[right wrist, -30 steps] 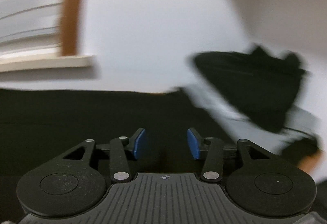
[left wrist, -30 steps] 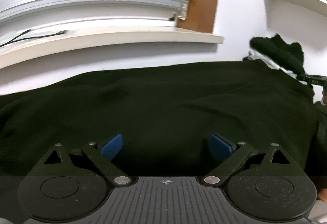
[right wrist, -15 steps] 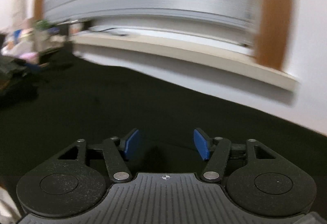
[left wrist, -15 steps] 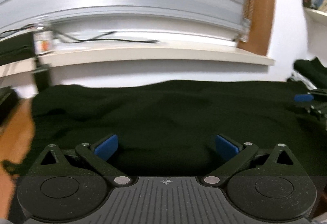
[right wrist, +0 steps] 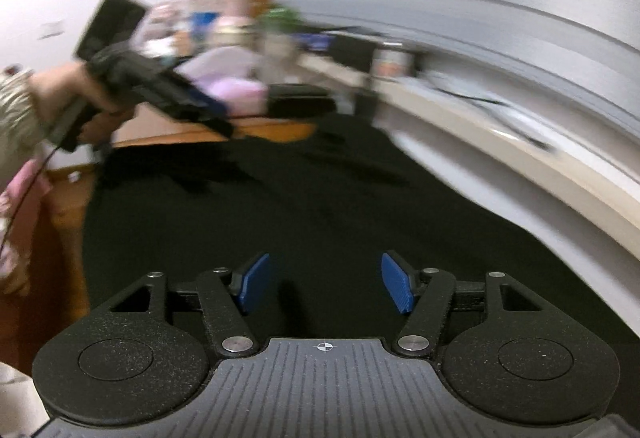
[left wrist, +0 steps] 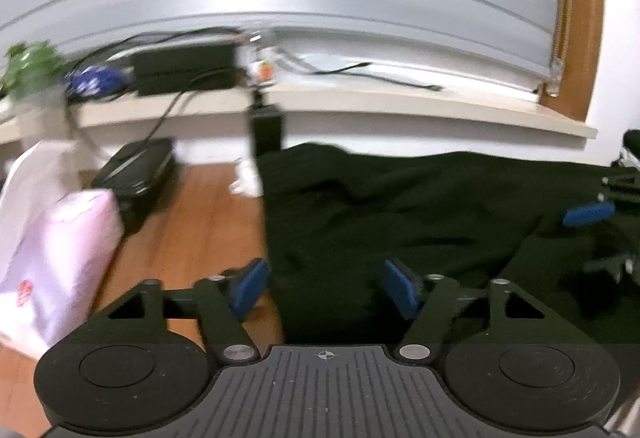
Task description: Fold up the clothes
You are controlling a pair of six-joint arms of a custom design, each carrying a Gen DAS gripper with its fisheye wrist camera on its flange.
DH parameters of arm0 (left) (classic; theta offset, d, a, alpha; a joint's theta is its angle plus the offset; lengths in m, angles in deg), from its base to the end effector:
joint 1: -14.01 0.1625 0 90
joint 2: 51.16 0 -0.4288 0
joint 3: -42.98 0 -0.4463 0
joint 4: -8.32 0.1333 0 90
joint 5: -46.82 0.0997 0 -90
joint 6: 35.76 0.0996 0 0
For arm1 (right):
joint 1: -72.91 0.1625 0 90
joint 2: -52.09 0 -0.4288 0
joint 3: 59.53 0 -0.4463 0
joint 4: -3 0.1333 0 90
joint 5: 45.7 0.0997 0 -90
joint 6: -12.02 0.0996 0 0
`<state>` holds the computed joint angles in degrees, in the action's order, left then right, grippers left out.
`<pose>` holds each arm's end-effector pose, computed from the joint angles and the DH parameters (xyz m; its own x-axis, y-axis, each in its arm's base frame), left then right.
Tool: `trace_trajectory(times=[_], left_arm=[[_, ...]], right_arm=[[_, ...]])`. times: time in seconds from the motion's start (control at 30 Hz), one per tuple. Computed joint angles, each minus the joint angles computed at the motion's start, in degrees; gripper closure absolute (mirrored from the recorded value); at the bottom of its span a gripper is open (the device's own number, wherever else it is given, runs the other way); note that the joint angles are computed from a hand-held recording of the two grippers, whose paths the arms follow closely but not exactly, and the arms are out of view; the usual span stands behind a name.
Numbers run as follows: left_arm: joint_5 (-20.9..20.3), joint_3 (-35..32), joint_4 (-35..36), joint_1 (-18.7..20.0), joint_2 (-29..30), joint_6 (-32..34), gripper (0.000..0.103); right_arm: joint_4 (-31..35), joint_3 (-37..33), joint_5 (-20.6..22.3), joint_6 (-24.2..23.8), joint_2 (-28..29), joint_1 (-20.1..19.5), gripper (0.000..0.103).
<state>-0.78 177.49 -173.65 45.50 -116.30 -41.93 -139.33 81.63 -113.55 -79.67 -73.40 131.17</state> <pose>-0.2857 -0.4101 0.1043 -0.6878 0.4397 -0.5776 0.7175 0.5326 -0.4490 -0.0208 -0.3585 0.3766 -0.3951 -0.6906 0.6057 -0.9182 0.2755 -0.2847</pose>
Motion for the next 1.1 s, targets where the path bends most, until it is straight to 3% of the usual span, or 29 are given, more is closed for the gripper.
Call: trace_trajectory(times=[0.13,0.27,0.43,0.63,0.9,1.0,1.1], left_arm=[[-3.5,0.5,2.7,3.4,-3.2,0.7,0.047],[-6.2,0.5,3.5,6.1,-3.8,-0.1,0.047],[-6.5,1.6,0.6,6.4,-4.8,0.1,0.045],[-5.7,2.2,1.3,6.1,-5.6,-1.1,0.045],[-6.2,1.2,0.6,6.1,-4.1,-1.2,0.045],[-6.3,0.5,0.7,5.7,-3.4,-0.9,0.045],[-6.2,-0.1,1.0,5.4,-2.8,-0.7,0.045]], right_arm=[[-3.0,2.7,-5.5,1.5,4.6,7.9,0.041],[-6.1,4.5,-8.1,4.5,9.3,13.6,0.041],[-8.1,5.6,-10.5,7.6,13.7,19.3,0.041],[-8.4,7.6,-11.2,7.5,15.2,22.3,0.039],[-24.2,11.9,-16.1,6.3,20.8,25.4,0.039],[-29.2,13.4,-16.0,5.8,21.7,25.3,0.044],[-31.7,13.7,-15.9,5.1,22.8,25.0,0.056]])
